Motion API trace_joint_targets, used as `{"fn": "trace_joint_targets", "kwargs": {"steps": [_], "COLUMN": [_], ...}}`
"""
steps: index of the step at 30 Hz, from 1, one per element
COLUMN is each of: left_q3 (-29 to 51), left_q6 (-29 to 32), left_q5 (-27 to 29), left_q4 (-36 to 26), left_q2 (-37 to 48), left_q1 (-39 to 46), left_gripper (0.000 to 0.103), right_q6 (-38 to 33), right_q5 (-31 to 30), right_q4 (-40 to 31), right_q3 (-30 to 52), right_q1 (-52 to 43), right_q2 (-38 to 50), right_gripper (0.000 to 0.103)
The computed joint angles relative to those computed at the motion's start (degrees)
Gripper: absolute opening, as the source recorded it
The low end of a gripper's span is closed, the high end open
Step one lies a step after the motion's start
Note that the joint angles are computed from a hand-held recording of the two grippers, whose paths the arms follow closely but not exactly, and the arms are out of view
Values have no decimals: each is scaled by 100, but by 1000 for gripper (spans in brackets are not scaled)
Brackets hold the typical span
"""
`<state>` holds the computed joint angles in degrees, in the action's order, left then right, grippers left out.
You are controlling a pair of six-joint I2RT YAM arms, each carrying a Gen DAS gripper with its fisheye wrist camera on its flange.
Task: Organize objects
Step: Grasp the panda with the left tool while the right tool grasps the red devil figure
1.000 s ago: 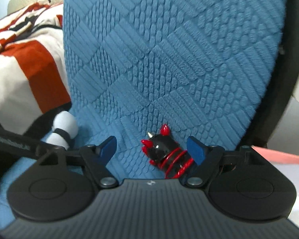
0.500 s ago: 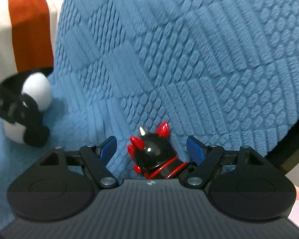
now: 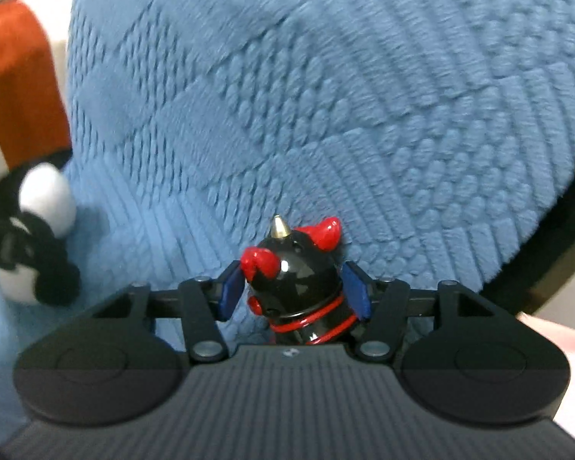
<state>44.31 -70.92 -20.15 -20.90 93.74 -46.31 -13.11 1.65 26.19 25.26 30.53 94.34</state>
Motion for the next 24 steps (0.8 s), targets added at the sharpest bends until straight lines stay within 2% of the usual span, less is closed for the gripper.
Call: {"fn": "trace_joint_targets", "kwargs": {"steps": [2,11,17,20,24], "left_q3": [37,-104,-2,101,125], "left_q6": [-16,-20,80,178,208], "left_q5": [-18,67,68,71,257], "left_q4": [-62,69,66,39,107], "left_q2": [25,-47,97,242,441], "left_q1": [-6,153,222,282,444], "left_gripper": [81,81,75,66,46], "right_q6": [141,798,1117,1206,1194], "right_q5": [-100,-673,-1085,-1220,-1191], "right_q4": [-130,-1159,-1958,-2239,-2017], "right_q3": [-139,-516,-521,-385,-413], "right_q1": [-45,-164,-286,-385,-356], "right_q2": [-332,-1570,-2080,-1889,-1662], "right_gripper": [55,55,55,55,56]}}
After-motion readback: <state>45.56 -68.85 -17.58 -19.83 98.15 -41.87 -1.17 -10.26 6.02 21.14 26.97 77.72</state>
